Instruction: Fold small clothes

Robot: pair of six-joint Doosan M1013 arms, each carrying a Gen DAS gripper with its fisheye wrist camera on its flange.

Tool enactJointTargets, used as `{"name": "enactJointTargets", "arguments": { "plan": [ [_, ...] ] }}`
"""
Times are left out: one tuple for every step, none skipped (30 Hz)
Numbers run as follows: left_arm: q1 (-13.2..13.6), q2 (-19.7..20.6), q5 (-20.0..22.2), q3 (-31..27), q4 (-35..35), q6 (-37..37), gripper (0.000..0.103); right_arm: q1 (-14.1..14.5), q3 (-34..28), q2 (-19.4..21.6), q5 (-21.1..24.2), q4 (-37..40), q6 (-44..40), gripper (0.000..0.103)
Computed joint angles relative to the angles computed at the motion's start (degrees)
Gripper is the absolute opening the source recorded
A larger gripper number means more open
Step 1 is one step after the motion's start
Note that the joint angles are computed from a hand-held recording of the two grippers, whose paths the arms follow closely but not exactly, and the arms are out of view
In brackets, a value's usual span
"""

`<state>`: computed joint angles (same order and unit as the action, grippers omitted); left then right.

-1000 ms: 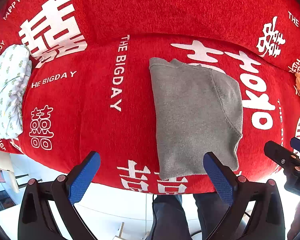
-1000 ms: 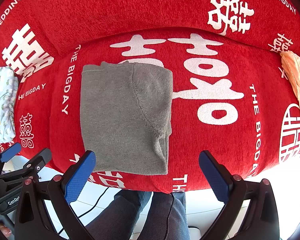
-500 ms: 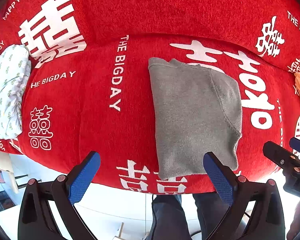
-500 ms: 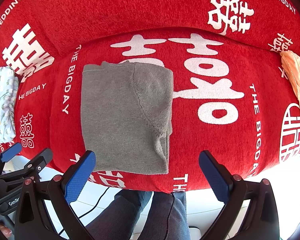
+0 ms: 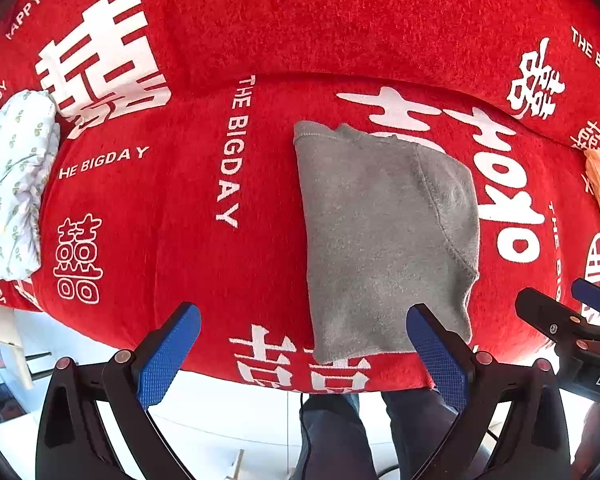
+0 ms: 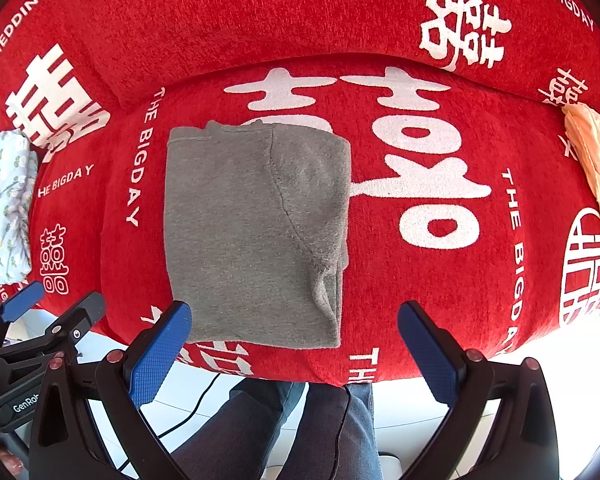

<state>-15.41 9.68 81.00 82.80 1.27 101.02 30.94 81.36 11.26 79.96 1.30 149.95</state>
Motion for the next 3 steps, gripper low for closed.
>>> {"name": "enactJointTargets", "arguments": {
  "plan": [
    [0.00, 0.06, 0.13, -0.05, -0.04, -0.06, 0.103, -0.04, 0.00, 0.00, 0.01, -0.03, -0.07, 0.103],
    [0.04, 0.12, 0.30, -0.10, -0.11, -0.20, 0.103, -0.07, 0.00, 0.01, 0.02, -0.03, -0.14, 0.103],
    [0.09, 0.21, 0.53, -0.16, -0.22, -0.33, 0.103, -0.10, 0.01, 0.00, 0.01, -0.03, -0.24, 0.103]
  ]
}}
